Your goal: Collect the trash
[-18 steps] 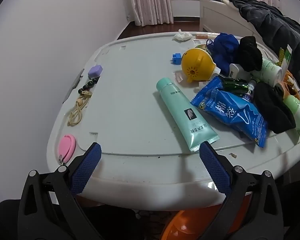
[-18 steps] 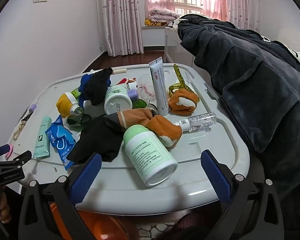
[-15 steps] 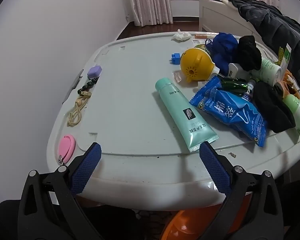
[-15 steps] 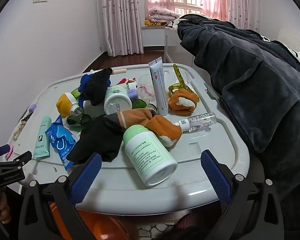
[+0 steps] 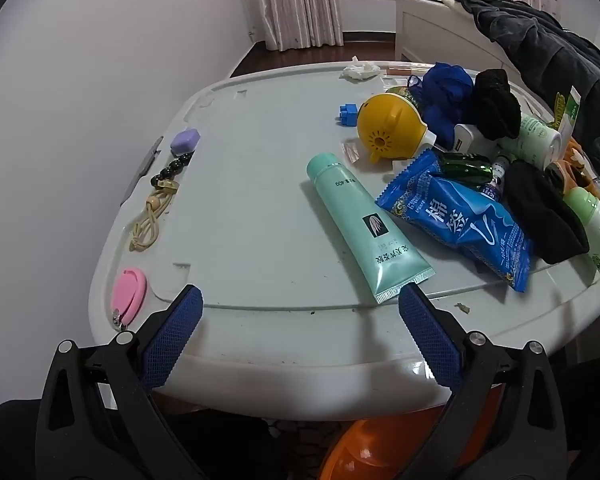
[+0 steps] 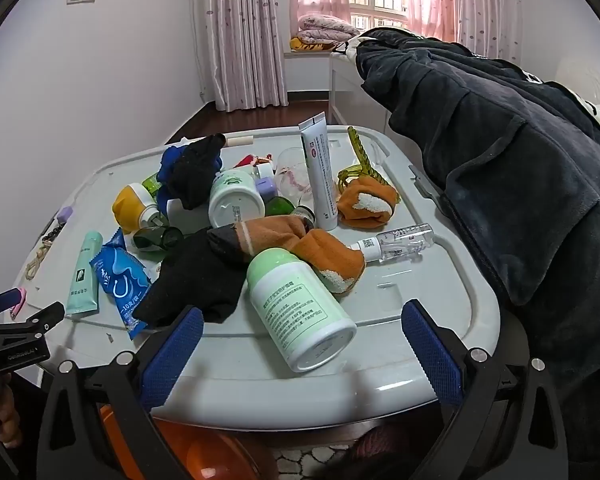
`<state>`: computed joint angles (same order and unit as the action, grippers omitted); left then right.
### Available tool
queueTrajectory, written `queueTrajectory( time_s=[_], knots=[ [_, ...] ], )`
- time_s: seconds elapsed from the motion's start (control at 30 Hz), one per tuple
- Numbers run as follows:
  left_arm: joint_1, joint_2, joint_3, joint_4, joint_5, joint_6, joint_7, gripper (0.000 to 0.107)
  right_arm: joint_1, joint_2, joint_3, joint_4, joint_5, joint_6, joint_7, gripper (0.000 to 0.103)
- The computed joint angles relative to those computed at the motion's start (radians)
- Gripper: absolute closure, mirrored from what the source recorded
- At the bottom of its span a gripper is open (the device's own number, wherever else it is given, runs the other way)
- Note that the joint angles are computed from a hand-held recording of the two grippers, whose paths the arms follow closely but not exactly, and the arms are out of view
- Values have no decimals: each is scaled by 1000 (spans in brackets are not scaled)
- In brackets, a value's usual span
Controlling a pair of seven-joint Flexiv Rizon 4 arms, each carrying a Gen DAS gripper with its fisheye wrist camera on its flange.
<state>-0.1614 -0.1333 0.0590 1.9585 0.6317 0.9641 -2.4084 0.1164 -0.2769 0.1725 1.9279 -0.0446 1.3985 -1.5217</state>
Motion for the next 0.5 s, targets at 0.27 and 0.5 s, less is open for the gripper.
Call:
queueTrajectory(
  time_s=[0.27,0.5],
  knots=[
    [-7,-10,-4,-7,-6,-8,-3,11,0,0,2,-2,9,-6,-10,5],
    [0,-3,0,2,-19,-1,16,11,6,0,-4,-2,3,-6,0,5]
  ],
)
